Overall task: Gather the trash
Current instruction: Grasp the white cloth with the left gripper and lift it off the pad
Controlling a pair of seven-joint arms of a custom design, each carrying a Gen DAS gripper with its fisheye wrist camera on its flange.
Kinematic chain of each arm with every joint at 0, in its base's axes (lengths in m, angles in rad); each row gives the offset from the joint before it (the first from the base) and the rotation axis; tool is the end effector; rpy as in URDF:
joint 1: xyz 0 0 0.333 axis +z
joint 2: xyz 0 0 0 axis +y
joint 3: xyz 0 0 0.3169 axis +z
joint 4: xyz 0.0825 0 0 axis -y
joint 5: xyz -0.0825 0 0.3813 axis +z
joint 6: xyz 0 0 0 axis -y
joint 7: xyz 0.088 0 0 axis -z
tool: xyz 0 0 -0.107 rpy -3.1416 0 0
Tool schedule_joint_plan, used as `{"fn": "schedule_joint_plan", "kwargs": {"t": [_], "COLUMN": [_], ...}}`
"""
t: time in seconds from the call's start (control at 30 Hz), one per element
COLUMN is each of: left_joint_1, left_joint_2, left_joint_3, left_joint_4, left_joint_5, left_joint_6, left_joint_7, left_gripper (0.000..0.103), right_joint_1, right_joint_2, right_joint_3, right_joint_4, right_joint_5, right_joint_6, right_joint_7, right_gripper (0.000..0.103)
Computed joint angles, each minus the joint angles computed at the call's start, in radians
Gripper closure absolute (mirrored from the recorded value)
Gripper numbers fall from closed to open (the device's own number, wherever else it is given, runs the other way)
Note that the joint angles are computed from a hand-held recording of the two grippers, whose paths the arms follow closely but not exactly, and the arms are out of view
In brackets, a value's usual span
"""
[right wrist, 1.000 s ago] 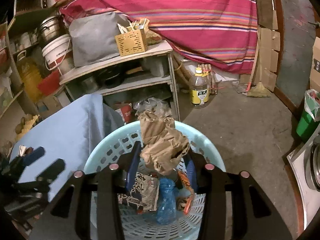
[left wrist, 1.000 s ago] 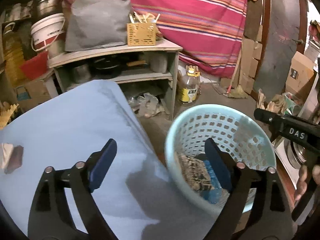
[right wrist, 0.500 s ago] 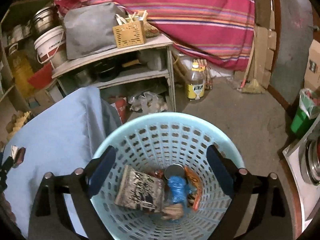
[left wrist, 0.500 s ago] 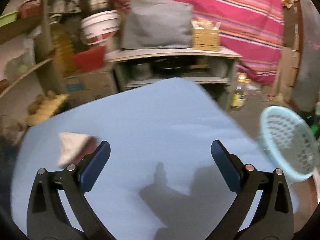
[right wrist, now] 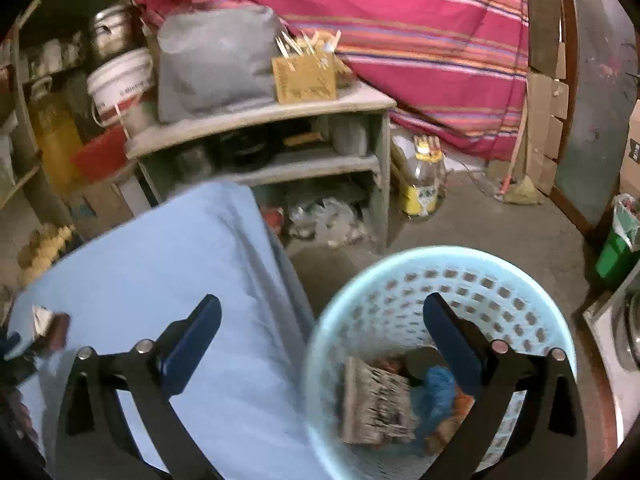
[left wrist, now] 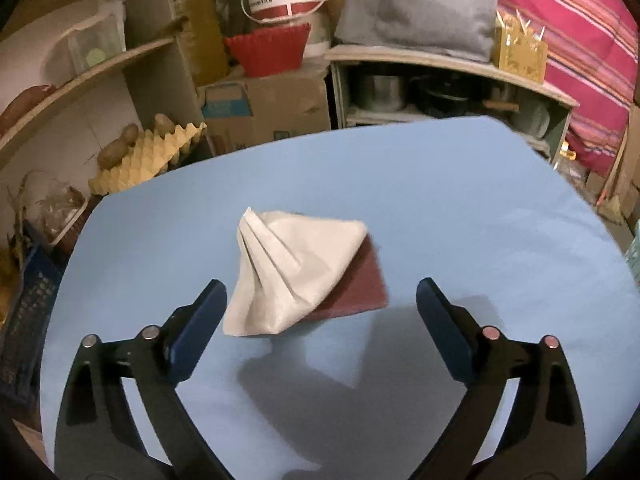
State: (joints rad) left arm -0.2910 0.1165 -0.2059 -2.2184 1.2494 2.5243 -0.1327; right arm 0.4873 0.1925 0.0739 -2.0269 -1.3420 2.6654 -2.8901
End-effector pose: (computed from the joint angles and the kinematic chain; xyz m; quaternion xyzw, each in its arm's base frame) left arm 0.4822 -0.2710 0.3421 -0.7189 0.5806 -0.1941 0.3291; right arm 0.4998 0.3459 0.3878 -0.5866 0.6846 -0.2931 0.3182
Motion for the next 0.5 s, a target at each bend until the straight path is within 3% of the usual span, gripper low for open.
{"fn": "schedule_joint_plan", "kwargs": {"t": [0.1,0.27,0.33,0.4,0.5], "left_joint_1": [0.007,0.026,0.039,0.041,0.051], "left_joint_2": [0.006,0.014,0.026,0.028,0.010], "left_joint_3": [0.008,0.022,0.028,0.033,0.042], "left_joint_4": [-0.007,-0.012,-0.015,-0.018,-0.034], "left_joint_5": [0.021,0.063,0.050,0.060,0.114], "left_joint_6": [0.026,0.087,0.119,0.119,0.160], "left_joint_7": [-0.017,-0.046,-0.036,-0.041,-0.094], "left_gripper": [0.016,0.028,0.044,0.054,0.058], "right_joint_1": [0.034,0.062,0.066,0.090,0.129], "right_joint_2": [0.040,0.094,0.116,0.134,0.133], "right_joint_3": [0.017,0.018,0.024,0.020,-0.003], "right_joint_4": [0.058,0.122,0.146,0.171,0.171], "right_joint_5": [0.042,0.100,0.163,0.188,0.124], "right_joint_6": [-0.102,-0.093,-0.086,-0.112,-0.098], "right_joint_7": [-0.053,-0.167,-0.272,-0.326,-0.264], "right_gripper": [0.004,0.004,0.004,0.004,0.004]}}
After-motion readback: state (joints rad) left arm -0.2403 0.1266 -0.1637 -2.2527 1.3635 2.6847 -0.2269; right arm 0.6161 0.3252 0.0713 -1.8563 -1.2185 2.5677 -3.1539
